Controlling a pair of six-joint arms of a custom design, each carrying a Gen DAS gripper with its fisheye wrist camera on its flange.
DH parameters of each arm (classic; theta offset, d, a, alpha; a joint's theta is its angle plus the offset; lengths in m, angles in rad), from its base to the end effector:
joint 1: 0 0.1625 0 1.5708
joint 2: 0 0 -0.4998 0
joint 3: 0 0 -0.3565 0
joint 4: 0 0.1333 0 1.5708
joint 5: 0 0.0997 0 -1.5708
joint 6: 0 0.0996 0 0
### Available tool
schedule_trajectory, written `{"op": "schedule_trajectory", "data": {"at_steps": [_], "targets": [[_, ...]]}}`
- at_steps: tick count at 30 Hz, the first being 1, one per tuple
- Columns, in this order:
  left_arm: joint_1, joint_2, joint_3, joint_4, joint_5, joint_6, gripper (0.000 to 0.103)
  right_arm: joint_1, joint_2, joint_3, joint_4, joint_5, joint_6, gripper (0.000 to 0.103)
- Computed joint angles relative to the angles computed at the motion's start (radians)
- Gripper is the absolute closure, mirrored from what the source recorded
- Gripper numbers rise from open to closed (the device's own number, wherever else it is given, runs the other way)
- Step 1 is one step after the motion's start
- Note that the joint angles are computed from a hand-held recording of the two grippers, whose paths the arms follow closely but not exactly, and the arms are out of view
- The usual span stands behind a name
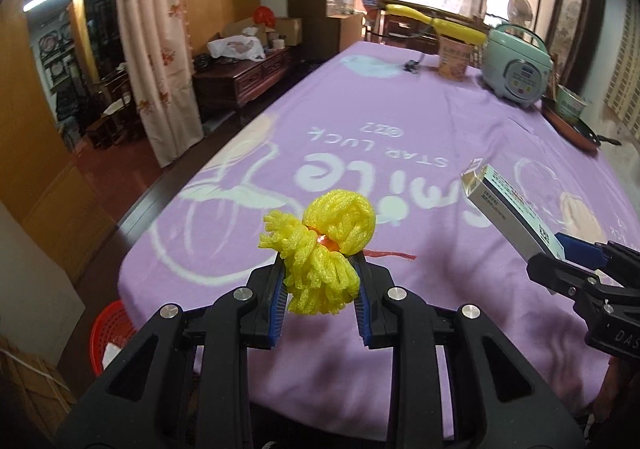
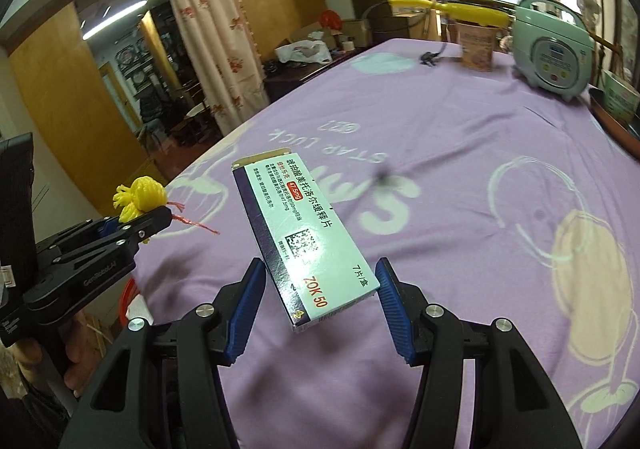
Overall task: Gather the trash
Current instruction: 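Carry the medicine box and yellow net to the red basket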
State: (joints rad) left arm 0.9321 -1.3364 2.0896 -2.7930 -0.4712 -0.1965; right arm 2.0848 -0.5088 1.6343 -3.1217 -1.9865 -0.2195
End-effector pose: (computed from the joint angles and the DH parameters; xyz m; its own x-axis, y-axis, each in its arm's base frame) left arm -0.1112 -0.5222 0.4095 -0.6968 -0.1915 -0.6913 0.4035 0.6921 -0.5985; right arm 0.4343 -0.5799 0.0424 -0.7600 -0.4701 0.4489 -0.6284 0.7078 -0.3227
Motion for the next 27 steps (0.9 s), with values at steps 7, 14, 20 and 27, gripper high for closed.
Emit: {"op": "schedule_trajectory", "data": {"at_steps": [7, 14, 20, 27], "targets": [[0.031, -0.146, 0.077, 0.04, 0.084, -0.108, 0.074, 0.076, 0.072, -0.069, 0.086, 0.045, -0.05, 0.047], [0.122, -0.339, 0.121, 0.226, 0.143, -0.318, 0.074, 0.163, 0.192, -0.227, 0.287, 0.124, -0.093, 0.047], [0.318, -0.42, 0.11, 0.337, 0.102, -0.441, 0.074, 0.237, 0.35, -0.45, 0.502, 0.158, -0.146, 0.047], [0.537, -0.346, 0.07, 0.243, -0.014, -0.36, 0.074, 0.273, 0.552, -0.743, 0.729, 0.158, -0.127, 0.047]]}}
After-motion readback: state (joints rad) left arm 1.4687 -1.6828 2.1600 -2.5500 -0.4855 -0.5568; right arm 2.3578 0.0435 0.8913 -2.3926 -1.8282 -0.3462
